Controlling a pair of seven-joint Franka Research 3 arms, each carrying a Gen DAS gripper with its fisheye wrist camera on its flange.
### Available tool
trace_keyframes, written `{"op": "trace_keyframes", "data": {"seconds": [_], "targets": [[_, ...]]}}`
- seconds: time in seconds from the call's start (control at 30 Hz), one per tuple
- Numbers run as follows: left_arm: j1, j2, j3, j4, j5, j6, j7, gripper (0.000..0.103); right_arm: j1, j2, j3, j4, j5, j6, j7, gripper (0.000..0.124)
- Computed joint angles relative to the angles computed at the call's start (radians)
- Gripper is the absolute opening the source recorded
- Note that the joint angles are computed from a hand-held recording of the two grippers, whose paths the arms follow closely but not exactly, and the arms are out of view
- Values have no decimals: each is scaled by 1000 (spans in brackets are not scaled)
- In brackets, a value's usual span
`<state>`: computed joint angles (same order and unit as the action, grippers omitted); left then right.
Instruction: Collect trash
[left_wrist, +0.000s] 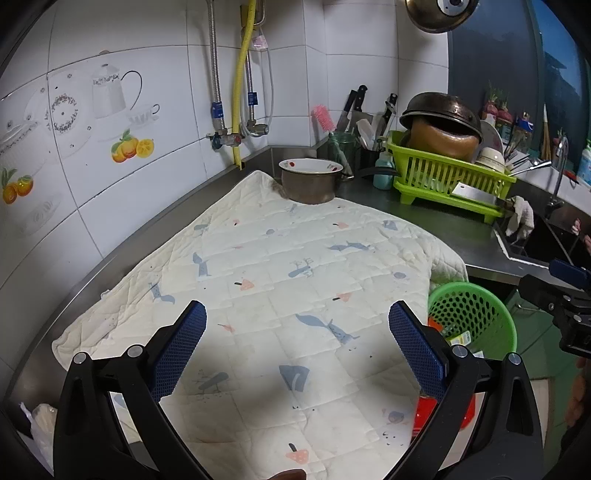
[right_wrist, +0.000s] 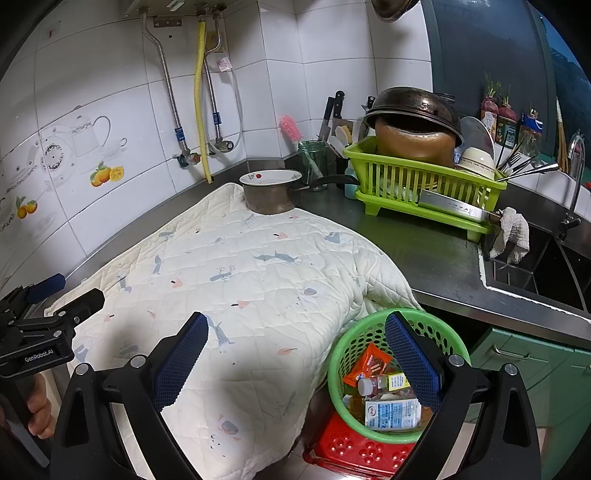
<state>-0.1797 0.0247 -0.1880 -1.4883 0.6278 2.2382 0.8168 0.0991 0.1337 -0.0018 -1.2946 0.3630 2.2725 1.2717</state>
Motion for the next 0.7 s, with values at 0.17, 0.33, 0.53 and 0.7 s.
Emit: {"op": "trace_keyframes", "data": {"seconds": [0.17,0.33,0.53,0.7], "targets": [[0,4,1,9,-13,-8,14,98,3,2,3,3,1,1,-5,93],[-10,13,-2,25,29,-43,15,98,3,-1,3,-1,9,2,-15,93],[-10,-1,0,8,28,-9,15,98,3,0,4,0,17,2,-25,93],[-11,-5,-4,5,40,3,10,98,2,1,4,0,21,1,-28,93]]}}
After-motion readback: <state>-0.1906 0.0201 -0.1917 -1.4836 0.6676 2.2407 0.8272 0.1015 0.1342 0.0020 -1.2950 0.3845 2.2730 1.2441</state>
